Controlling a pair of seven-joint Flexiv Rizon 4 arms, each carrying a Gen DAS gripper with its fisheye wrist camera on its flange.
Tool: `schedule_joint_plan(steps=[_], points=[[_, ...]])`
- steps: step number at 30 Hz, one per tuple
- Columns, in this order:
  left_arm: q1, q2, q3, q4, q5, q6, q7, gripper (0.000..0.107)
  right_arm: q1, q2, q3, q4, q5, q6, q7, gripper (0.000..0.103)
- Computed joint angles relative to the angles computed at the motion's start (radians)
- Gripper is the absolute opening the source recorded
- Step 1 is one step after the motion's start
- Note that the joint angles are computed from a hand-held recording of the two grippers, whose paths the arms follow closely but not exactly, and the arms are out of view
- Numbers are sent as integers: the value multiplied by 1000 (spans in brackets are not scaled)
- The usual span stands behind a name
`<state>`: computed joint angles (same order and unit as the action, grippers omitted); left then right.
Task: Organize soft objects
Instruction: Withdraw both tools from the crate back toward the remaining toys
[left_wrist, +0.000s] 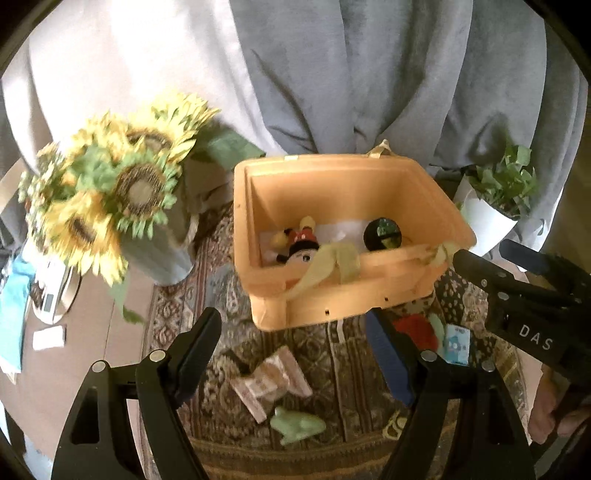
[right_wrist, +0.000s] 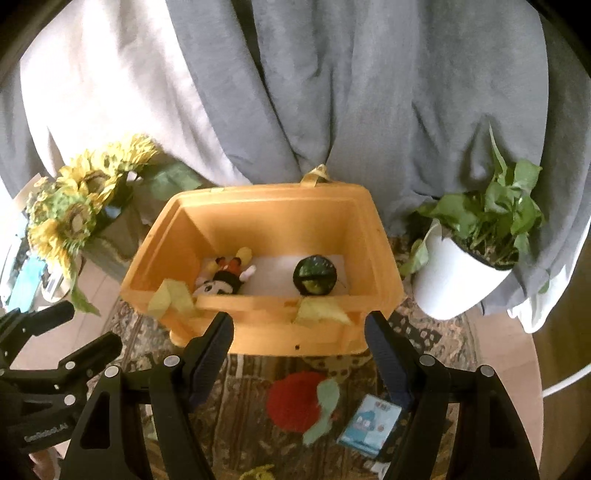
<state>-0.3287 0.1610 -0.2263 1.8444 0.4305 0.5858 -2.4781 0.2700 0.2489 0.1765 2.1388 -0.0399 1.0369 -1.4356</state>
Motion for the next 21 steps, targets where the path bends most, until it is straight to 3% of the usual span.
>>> schedule_joint_plan(steps=[12, 21], points=[[-24, 33, -39, 62, -16, -77, -169, 83, 17, 44, -16, 47, 74, -91, -68, 78], [-57, 15, -85, 79, 80, -109, -363, 86, 17, 78, -26, 155, 135, 47, -151, 78]])
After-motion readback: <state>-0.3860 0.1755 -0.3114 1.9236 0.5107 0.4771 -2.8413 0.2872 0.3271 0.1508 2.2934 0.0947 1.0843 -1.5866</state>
